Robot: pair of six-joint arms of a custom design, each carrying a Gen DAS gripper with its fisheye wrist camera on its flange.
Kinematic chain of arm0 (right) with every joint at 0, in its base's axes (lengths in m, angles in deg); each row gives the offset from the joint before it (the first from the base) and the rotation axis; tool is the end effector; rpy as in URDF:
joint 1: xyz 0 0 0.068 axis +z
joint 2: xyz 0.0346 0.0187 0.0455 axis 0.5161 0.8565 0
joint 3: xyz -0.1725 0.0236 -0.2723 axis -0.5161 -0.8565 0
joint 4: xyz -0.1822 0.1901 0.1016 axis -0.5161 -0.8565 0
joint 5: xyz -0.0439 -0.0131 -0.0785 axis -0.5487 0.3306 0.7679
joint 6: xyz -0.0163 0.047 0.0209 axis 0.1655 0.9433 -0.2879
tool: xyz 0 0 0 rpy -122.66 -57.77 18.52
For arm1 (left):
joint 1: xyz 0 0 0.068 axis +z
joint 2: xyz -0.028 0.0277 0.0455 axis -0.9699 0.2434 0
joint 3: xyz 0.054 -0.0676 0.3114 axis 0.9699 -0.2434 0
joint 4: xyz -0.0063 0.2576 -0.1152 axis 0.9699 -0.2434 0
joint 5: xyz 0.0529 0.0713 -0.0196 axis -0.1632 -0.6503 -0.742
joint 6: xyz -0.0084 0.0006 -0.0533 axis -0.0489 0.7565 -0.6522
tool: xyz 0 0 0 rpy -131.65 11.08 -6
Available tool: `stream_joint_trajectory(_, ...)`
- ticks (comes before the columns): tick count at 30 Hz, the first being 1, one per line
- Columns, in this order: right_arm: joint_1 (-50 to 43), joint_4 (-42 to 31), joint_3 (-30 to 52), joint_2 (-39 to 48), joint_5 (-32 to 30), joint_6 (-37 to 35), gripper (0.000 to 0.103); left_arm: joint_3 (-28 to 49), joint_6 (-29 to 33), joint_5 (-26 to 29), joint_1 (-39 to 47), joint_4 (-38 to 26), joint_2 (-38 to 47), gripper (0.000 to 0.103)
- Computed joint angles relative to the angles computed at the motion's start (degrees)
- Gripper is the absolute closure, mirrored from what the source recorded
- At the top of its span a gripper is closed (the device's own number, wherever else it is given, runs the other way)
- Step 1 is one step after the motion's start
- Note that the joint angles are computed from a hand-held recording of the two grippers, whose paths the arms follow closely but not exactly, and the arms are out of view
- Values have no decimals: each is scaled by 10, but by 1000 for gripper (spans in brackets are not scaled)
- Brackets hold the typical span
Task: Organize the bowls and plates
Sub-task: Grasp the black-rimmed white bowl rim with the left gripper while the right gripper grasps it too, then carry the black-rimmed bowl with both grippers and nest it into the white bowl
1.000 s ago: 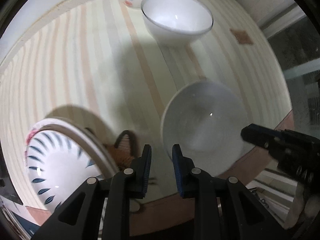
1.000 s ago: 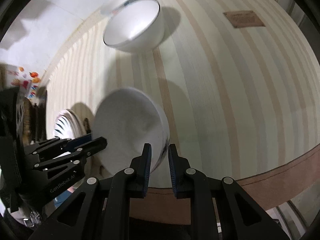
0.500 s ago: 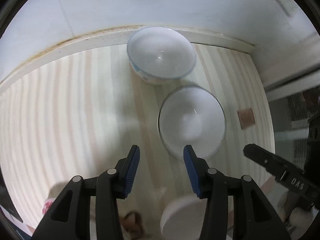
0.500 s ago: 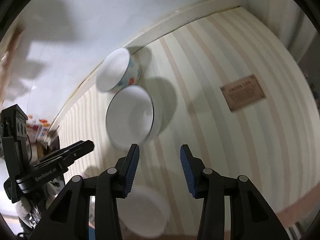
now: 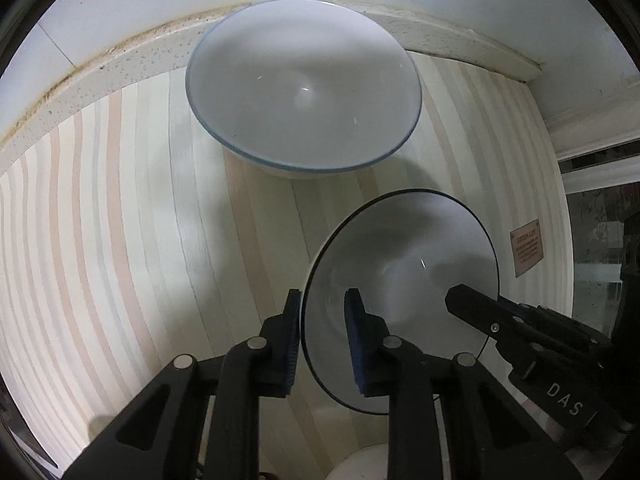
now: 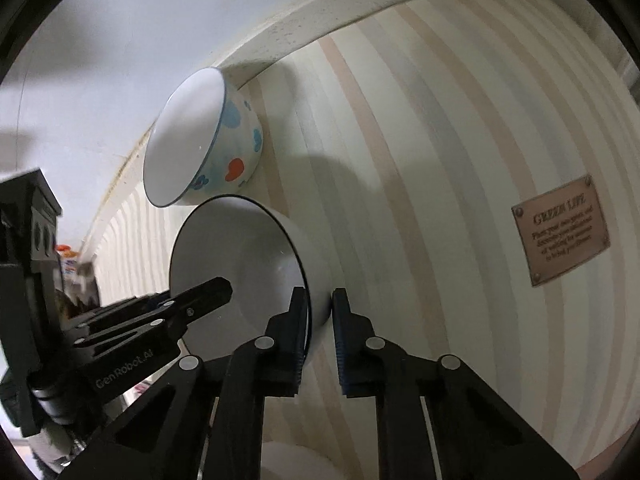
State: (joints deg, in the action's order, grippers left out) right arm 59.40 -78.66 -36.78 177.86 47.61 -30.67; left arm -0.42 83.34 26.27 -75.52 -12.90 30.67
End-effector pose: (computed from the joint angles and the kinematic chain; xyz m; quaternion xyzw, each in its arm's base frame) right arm 0.3051 0.1754 0.0597 0.0288 0.9801 0.1892 0.0520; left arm 0.2944 -0.0060 0.0727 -0.0324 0.9926 -0.1131 0.0306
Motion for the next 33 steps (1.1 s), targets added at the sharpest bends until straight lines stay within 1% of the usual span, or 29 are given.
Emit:
stream_joint_trajectory(2,7,-9,4,-2,13,-6,89,-2,8,-2,3,-3,-6,84)
stream_joint_trajectory(5,12,-17,5,-9,13,-8,89,-13,13,-7,2,-8,-31,84)
stream_joint_trajectory(8,21,-23,-7,-36,22,-11,89,-25,21,-4,7,-22,-67,84)
stream_joint_trajectory(11,32,-36,-23,-77,31,-11,89,-43,24,-4,5,-38,-118,84)
stream_joint_trajectory(15,54,-54,-51,-145,43,3,89,-64,34,4,10,-82,-198,84)
stream_joint_trajectory(21,101,-103,-98,-272,74,42,89,-91,62,13,26,-163,-323,84)
stream_joint_trajectory(22,111,-110,-104,-291,80,50,89,-97,59,12,19,-170,-340,84)
stream_joint_trajectory(27,178,-157,-137,-378,114,99,89,-114,83,21,34,-227,-415,84)
stream_joint_trajectory(28,184,-162,-141,-388,116,104,89,-120,72,19,22,-226,-423,84)
stream_joint_trajectory(31,224,-174,-162,-421,129,141,89,-142,94,26,38,-244,-446,84)
stream_joint_trajectory(33,248,-176,-180,-439,133,168,89,-161,97,25,37,-242,-453,84)
